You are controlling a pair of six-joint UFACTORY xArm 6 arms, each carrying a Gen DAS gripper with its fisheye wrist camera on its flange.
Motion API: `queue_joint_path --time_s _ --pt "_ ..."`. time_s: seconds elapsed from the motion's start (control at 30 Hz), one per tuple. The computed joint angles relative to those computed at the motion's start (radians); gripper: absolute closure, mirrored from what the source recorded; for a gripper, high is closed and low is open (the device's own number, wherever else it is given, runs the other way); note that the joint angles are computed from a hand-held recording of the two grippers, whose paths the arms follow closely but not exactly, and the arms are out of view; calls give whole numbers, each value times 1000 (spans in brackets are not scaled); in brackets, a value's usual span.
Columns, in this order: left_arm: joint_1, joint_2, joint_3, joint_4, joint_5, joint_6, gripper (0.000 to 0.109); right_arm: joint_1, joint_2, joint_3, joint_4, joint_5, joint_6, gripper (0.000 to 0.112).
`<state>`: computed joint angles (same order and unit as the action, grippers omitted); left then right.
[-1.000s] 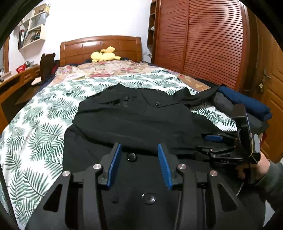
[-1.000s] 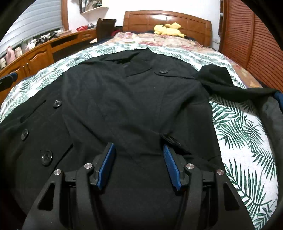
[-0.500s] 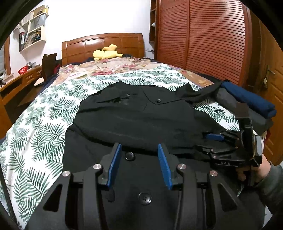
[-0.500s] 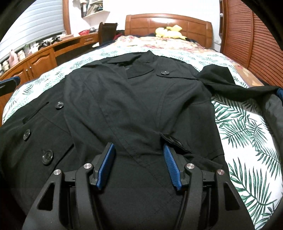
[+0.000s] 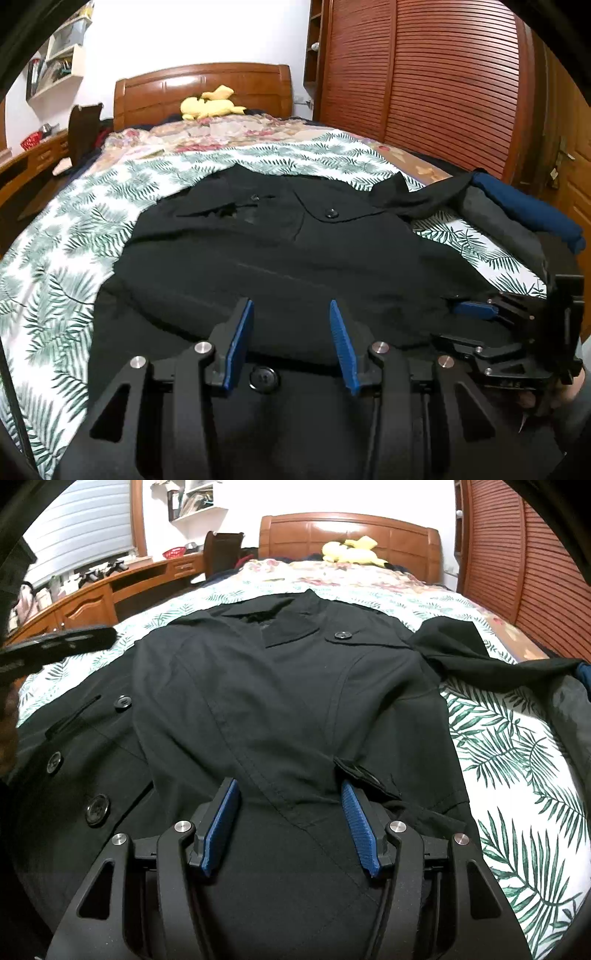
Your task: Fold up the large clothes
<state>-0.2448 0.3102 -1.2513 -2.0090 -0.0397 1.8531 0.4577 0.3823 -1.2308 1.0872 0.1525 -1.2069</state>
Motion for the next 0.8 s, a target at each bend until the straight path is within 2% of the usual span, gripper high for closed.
queue_joint_path --time_s 0.07,0.17,0.27,0.33,0.4,0.53,0.67,0.8 --pt "-2 15 0 97 7 -98 67 1 4 -5 4 -5 -6 54" --pt "4 15 2 114 36 -109 67 7 4 -3 20 -20 -20 54" --pt "4 16 -8 68 31 -58 67 17 5 0 30 -47 -32 54" --pt "2 17 -28 -49 7 78 67 21 5 2 42 -57 -46 54" --pt "5 15 -29 -85 7 123 67 20 4 4 34 -55 -36 54" --pt "8 13 -30 -123 -4 163 67 17 4 5 3 -50 -6 54" --pt "6 13 -28 -130 -7 177 67 3 -12 24 -186 -38 164 54" --pt "6 7 -20 -126 -4 179 67 -5 -57 42 -218 -19 192 54"
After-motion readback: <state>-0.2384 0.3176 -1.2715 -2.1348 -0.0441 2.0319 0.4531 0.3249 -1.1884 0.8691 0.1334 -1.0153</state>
